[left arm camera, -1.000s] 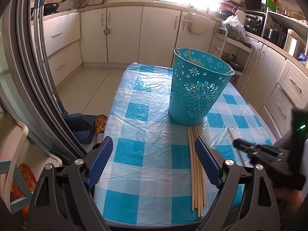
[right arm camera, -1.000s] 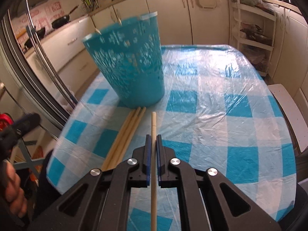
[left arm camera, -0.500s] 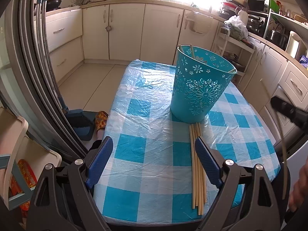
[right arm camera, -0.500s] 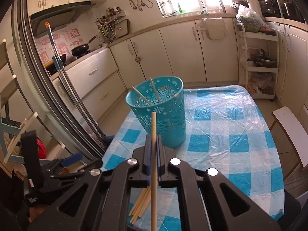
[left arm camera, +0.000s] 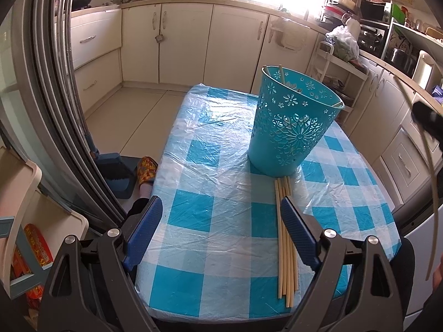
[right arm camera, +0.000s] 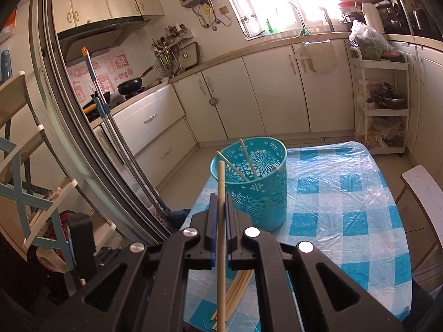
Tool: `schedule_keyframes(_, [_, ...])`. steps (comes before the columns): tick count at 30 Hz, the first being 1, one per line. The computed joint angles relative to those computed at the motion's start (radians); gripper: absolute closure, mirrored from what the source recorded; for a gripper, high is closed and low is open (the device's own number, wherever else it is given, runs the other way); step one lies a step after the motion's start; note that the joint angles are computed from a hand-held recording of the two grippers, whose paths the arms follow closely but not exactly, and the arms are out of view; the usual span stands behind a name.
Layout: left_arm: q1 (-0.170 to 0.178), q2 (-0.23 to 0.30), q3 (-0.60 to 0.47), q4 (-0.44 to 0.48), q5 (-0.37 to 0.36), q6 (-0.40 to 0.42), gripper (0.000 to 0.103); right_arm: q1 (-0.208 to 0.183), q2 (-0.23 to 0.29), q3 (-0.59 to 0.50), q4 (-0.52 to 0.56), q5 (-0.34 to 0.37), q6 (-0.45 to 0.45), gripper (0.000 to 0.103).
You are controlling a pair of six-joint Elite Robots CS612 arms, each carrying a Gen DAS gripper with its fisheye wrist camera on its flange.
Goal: Organize utensils
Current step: 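Lower the chopstick into the teal basket and open the right gripper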
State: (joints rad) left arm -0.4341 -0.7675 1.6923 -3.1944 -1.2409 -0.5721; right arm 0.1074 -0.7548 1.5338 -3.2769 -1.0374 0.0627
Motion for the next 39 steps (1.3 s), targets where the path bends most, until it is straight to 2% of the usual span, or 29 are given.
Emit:
schedule_keyframes(5, [0.001,0.004,-0.002,0.006,-0.004,-0.003,0.02,-0.001,0.007,-0.03,-0.035,0.037,0.043,0.097])
schedule_keyframes(11, [0.009,0.016,-0.018,0.031,-0.022,-0.019,0.02,0.004,0.043,-0.115,-0.089,0.062,0.13,0.097])
schedule_keyframes(18, [0.016,0.028,-0.033,0.048,-0.043,-0.033,0.02,0.013,0.102,-0.226,-0.156,0.045,0.235,0.097])
schedule_keyframes(22, [0.02,0.034,-0.042,0.056,-0.062,-0.043,0.02,0.022,0.151,-0.307,-0.189,-0.01,0.286,0.097])
schedule_keyframes(30, [0.03,0.051,-0.067,0.078,-0.093,-0.06,0.02,0.044,0.252,-0.479,-0.073,-0.118,0.282,0.097])
schedule_keyframes(39, [0.039,0.074,-0.104,0.111,-0.138,-0.063,0.02,0.054,0.301,-0.571,0.052,-0.154,0.214,0.097])
